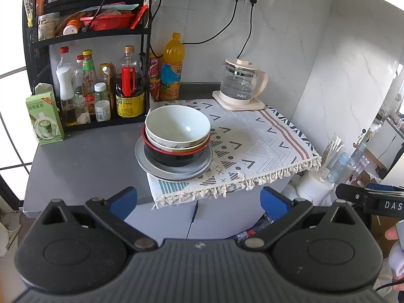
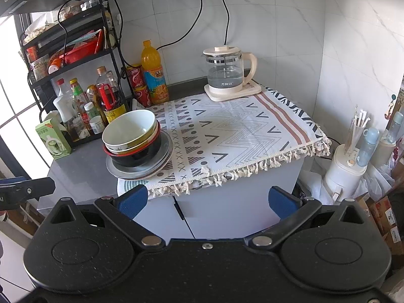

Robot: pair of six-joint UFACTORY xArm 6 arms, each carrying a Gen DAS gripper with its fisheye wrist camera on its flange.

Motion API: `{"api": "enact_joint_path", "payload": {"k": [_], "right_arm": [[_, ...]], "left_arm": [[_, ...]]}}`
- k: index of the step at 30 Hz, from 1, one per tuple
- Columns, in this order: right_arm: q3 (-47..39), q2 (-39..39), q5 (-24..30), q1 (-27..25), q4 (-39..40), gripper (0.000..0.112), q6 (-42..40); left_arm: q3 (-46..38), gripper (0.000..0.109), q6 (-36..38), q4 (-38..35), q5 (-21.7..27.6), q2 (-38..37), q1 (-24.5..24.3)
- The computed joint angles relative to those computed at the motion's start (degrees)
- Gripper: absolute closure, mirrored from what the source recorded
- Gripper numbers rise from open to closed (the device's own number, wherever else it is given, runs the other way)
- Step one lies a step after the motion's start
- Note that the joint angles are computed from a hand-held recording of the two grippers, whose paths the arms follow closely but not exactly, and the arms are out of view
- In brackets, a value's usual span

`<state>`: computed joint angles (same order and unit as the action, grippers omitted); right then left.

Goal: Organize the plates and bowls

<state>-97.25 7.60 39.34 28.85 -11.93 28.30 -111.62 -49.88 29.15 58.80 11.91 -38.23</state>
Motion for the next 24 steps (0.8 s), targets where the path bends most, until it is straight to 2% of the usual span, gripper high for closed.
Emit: {"api": "enact_joint_path", "payload": {"k": [24], "right_arm": [[-1.07,1.26,0.14,-0.38,0.73,0.009,-1.02]], "left_arm": [[0.11,0.006,0.69,-1.54,-0.46,0.52,1.09]]}}
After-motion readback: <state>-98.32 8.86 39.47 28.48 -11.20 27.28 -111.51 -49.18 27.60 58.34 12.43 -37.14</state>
